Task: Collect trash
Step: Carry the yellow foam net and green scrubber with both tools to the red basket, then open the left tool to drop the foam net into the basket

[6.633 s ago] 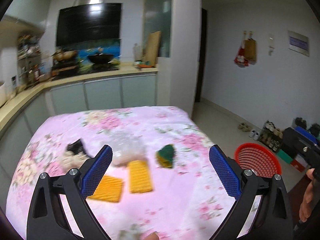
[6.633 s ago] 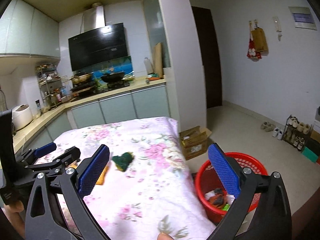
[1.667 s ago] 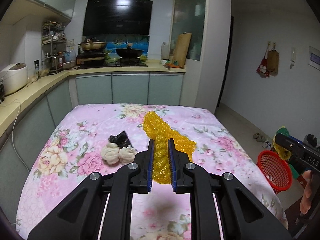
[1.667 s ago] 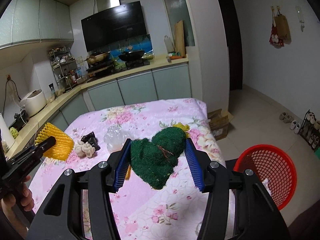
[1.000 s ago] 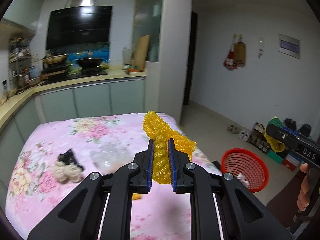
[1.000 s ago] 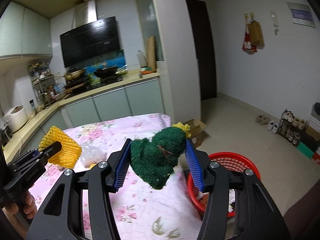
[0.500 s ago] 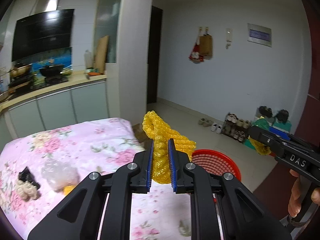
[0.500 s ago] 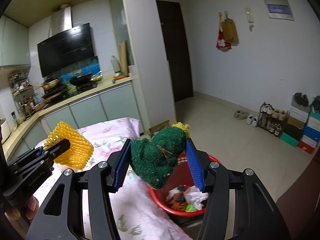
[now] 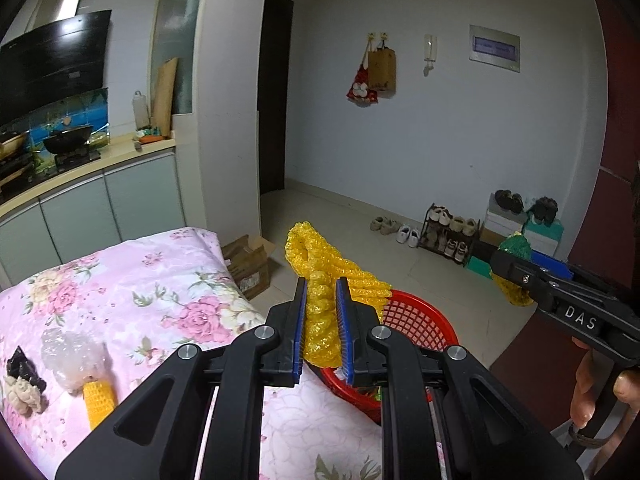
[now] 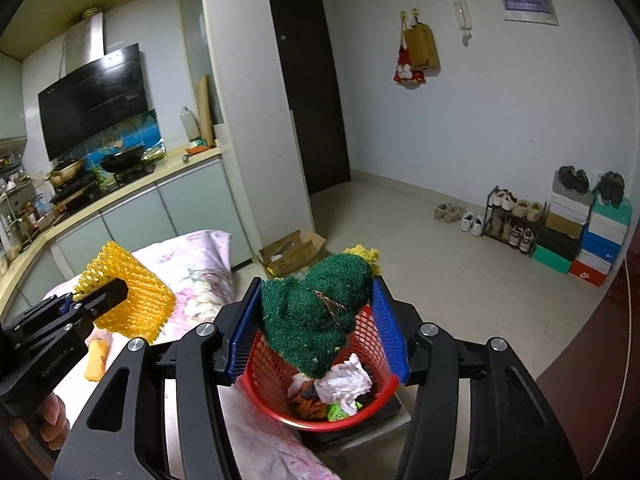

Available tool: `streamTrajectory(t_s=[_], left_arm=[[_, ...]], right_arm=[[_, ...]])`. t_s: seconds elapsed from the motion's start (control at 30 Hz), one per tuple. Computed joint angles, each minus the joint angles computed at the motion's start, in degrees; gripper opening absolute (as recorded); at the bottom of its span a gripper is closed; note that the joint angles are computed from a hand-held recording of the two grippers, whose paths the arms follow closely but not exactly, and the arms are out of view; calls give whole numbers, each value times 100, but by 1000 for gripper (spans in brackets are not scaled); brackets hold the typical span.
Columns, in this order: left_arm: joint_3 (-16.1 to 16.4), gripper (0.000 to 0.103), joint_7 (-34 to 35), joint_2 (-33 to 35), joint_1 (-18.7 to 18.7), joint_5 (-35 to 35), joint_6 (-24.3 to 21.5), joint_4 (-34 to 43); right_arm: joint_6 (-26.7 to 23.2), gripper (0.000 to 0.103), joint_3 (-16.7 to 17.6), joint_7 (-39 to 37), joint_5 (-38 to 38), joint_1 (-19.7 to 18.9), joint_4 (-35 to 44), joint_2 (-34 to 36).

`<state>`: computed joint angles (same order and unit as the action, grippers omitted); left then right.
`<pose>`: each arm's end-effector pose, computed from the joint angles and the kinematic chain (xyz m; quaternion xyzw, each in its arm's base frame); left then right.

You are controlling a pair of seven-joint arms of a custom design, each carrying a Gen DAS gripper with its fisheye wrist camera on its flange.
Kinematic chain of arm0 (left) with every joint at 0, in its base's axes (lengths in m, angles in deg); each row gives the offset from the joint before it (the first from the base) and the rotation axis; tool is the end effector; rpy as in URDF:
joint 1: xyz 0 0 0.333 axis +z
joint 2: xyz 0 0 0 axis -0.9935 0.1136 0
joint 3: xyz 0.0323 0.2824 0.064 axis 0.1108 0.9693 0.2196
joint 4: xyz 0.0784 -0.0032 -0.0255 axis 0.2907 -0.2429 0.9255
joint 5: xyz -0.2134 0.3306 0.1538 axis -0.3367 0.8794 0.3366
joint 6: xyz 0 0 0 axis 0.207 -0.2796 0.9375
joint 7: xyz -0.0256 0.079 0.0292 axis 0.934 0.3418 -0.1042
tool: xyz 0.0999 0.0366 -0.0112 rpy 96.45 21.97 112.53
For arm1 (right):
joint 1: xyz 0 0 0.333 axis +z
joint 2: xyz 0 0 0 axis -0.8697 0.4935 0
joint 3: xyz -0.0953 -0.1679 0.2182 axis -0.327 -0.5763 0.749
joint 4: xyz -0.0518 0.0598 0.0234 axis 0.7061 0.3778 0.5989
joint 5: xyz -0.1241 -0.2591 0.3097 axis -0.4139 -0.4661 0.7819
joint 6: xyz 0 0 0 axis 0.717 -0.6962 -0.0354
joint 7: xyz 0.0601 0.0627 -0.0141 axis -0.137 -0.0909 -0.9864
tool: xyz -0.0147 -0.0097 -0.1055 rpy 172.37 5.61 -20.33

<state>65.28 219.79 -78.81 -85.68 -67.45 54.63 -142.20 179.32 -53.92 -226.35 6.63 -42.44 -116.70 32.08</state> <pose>0.6089 -0.0883 0.4828 -0.3157 0.8011 -0.4843 0.1550 0.5028 0.2556 0.4631 -0.3834 0.7735 -0.4060 0.2997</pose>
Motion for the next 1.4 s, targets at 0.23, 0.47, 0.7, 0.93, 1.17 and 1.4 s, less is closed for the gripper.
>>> streamTrajectory(t_s=[0.23, 0.47, 0.7, 0.93, 1.17, 1.4], left_arm=[[-147, 13, -320, 315, -77, 390, -105, 280], [-381, 13, -771, 807, -108, 1029, -139, 625], [-651, 13, -1426, 1416, -161, 1996, 39, 1005], [-883, 14, -1968, 1825, -167, 2810, 104, 1238], [-987, 30, -2277, 2023, -101, 3253, 72, 1368], [-1016, 55, -2506, 2006, 37, 3297, 180, 1393]], right_arm=[[-79, 52, -64, -15, 221, -69, -133, -55], [53, 52, -145, -84, 432, -192, -184, 6], [437, 52, -326, -288, 665, -328, -76, 307], [964, 52, -582, -770, 1141, -427, 91, 746], [1316, 55, -753, -1018, 1360, -405, 147, 1033], [1648, 70, -846, -906, 1278, -370, 123, 1088]])
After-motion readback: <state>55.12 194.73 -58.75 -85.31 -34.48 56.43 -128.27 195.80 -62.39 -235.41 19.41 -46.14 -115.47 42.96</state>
